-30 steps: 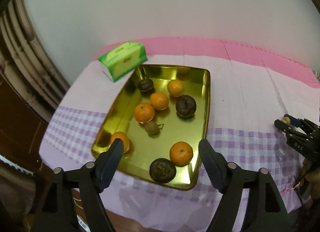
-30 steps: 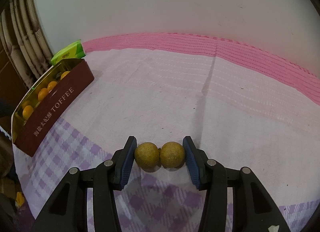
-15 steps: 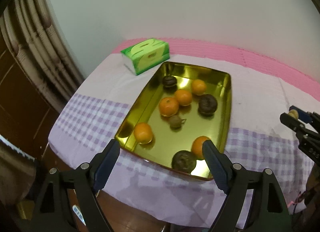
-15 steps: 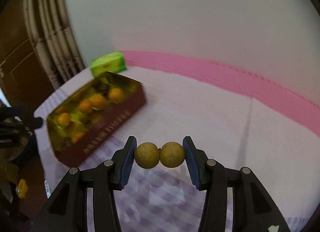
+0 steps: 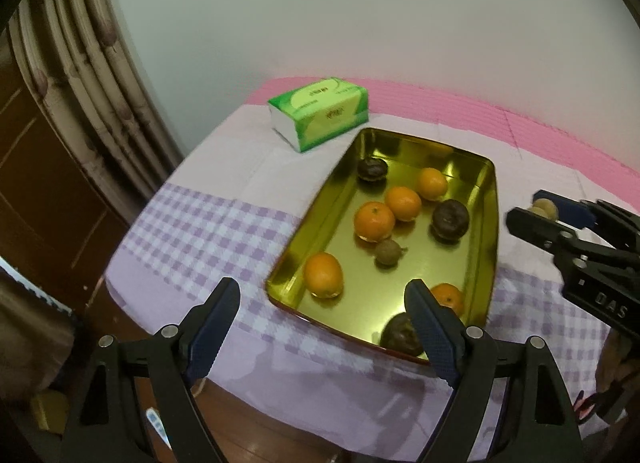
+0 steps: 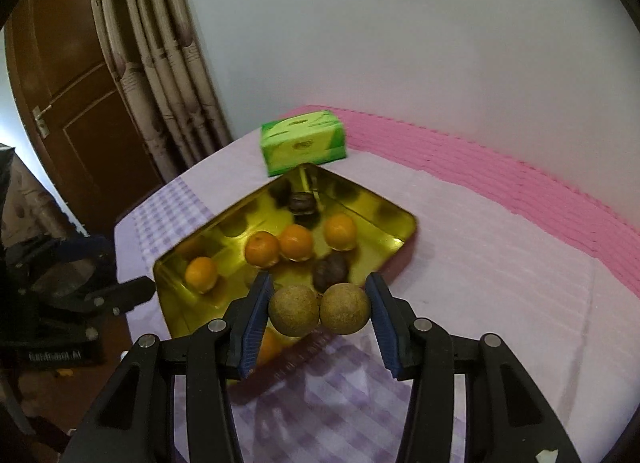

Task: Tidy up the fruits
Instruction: 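Carry the two green fruits over the tin and release them with the right gripper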

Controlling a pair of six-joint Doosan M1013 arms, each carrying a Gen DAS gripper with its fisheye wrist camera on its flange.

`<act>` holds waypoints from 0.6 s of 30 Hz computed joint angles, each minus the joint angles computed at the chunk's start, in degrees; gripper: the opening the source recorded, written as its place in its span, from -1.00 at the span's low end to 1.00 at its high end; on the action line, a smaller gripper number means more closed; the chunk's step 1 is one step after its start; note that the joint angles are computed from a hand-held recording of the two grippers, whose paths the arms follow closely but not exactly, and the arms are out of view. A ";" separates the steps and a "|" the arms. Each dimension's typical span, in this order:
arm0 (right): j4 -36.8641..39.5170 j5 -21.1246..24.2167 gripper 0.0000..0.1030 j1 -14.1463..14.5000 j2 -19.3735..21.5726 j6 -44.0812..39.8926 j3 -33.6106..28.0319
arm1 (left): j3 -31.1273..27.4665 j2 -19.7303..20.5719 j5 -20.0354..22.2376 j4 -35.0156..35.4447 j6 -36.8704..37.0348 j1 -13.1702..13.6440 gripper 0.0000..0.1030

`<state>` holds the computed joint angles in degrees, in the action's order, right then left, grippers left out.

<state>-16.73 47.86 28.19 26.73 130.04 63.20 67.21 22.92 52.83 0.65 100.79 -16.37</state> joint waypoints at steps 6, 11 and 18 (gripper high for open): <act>5.36 0.91 -0.12 -0.63 3.81 -4.83 -4.97 | -0.14 0.06 -1.38 2.03 -1.09 0.11 0.64; 9.58 2.79 -0.12 -0.84 6.86 -9.31 -9.08 | -1.60 1.00 0.25 4.24 -4.17 0.39 0.64; 12.00 5.82 -0.12 -1.24 10.04 -12.27 -13.15 | -3.39 2.10 2.05 2.72 -6.13 1.52 0.65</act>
<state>-4.73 53.68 26.95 36.77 117.77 50.05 63.82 25.02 54.88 3.37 94.66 -14.85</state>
